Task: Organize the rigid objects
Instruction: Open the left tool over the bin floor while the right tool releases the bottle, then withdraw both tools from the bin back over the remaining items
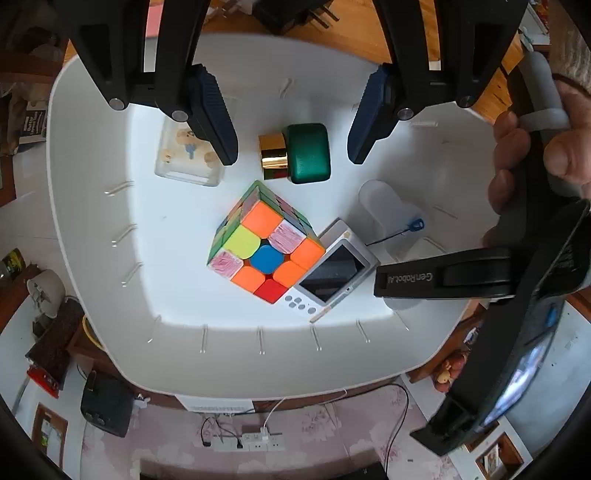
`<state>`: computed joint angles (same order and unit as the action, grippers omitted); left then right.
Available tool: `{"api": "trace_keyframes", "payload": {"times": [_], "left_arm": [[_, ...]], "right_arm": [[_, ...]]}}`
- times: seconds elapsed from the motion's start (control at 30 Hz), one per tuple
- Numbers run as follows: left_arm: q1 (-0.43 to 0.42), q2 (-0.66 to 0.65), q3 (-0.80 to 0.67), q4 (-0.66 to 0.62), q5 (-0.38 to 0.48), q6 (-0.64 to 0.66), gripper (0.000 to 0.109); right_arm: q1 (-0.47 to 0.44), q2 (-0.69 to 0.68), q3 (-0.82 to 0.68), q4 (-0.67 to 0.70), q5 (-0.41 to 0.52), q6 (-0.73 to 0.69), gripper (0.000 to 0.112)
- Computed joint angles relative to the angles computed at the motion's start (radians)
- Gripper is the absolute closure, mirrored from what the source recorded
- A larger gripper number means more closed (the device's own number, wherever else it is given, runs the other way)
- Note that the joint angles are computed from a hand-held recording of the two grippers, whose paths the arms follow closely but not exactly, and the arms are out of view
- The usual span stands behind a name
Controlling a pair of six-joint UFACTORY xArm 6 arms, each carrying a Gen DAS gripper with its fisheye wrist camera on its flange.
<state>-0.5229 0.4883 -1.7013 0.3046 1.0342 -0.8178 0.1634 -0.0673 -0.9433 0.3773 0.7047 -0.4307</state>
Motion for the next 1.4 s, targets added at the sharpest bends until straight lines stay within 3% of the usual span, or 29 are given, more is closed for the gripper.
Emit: {"api": "trace_keyframes", "payload": {"times": [0.1,0.2,0.63,0.83,1.13,1.23,1.4], "left_arm": [[-0.01,-0.045,0.038,0.046,-0.015,-0.043,0.022],[-0.03,-0.078,0.049,0.092,0.001,-0.056,0.014],[-0.126,-0.391,0.232,0.226,0.061,-0.101,0.013],[-0.197,-0.529,0.321,0.275,0.096,-0.116,0.013],[-0.316,-0.629,0.374,0.336,0.145,-0.144,0.013],[-0.341,-0.651,0.404,0.353,0.139,-0.152,0.007],[-0.367,-0.697,0.481,0.343,0.116,-0.172,0.007]], "right_arm": [[-0.011,-0.033,0.02,0.026,0.001,-0.019,0.05],[-0.019,-0.044,0.013,0.03,-0.002,-0.035,0.05],[-0.028,-0.301,0.154,0.02,-0.002,-0.047,0.05],[-0.064,-0.458,0.211,0.044,0.052,-0.086,0.05],[-0.123,-0.671,0.274,0.089,0.131,-0.156,0.05],[-0.142,-0.738,0.297,0.107,0.146,-0.183,0.046],[-0.174,-0.837,0.353,0.132,0.171,-0.226,0.044]]}}
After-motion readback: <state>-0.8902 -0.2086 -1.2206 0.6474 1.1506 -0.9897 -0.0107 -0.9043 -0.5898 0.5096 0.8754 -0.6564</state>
